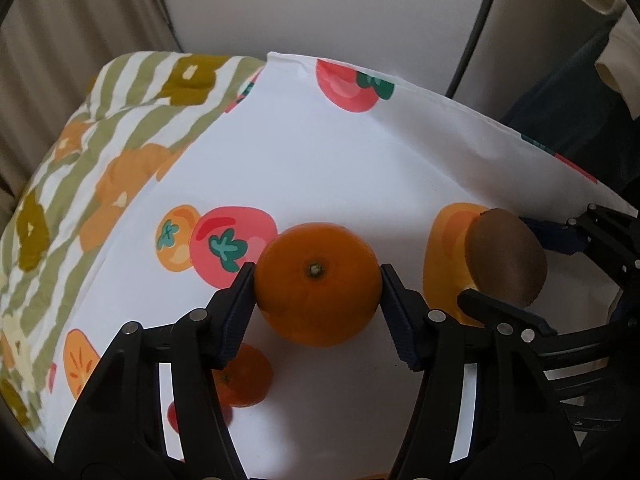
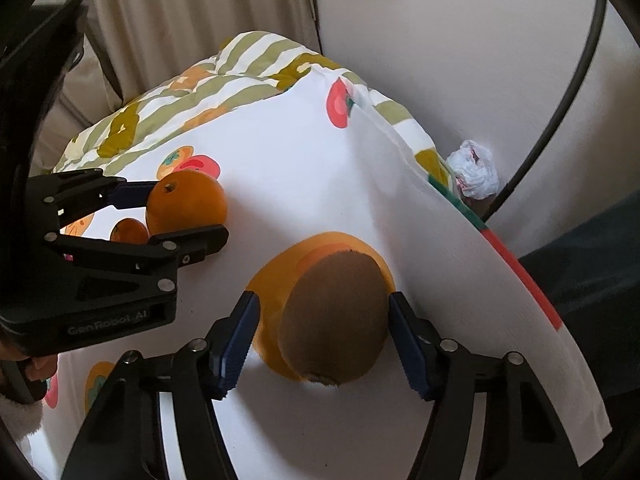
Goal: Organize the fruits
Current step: 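Grasp the orange with left tool while right tool grasps the kiwi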
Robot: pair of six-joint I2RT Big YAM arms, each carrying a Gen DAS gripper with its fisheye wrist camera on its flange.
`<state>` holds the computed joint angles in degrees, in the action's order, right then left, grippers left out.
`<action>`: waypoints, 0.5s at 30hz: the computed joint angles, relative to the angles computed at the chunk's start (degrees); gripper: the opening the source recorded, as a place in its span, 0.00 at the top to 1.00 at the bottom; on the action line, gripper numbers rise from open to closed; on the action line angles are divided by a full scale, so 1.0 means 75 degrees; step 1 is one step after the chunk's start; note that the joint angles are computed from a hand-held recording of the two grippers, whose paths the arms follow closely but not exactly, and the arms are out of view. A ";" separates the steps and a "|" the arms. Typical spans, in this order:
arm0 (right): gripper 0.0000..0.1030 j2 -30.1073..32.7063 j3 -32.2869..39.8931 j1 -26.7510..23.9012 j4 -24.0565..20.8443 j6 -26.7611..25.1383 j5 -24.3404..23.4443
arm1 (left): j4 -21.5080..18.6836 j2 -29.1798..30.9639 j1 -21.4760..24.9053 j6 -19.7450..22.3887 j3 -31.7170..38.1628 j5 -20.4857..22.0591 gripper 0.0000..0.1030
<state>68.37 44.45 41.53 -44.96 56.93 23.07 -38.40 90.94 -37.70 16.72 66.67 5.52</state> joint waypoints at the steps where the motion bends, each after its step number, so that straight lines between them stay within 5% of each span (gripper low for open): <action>1: 0.42 0.0001 0.0004 0.0001 -0.0017 0.0000 0.0006 | 0.0013 -0.0004 -0.0008 -0.0013 -0.0013 -0.0045 0.37; 5: 0.55 -0.0060 -0.0033 -0.0073 -0.0028 -0.0159 0.0038 | 0.0037 -0.0070 -0.0018 -0.0093 -0.0048 -0.0113 0.37; 15: 0.56 -0.0368 -0.0250 -0.0129 0.0279 -0.0372 -0.0123 | 0.0157 -0.0468 -0.0040 -0.0579 -0.0249 -0.0335 0.38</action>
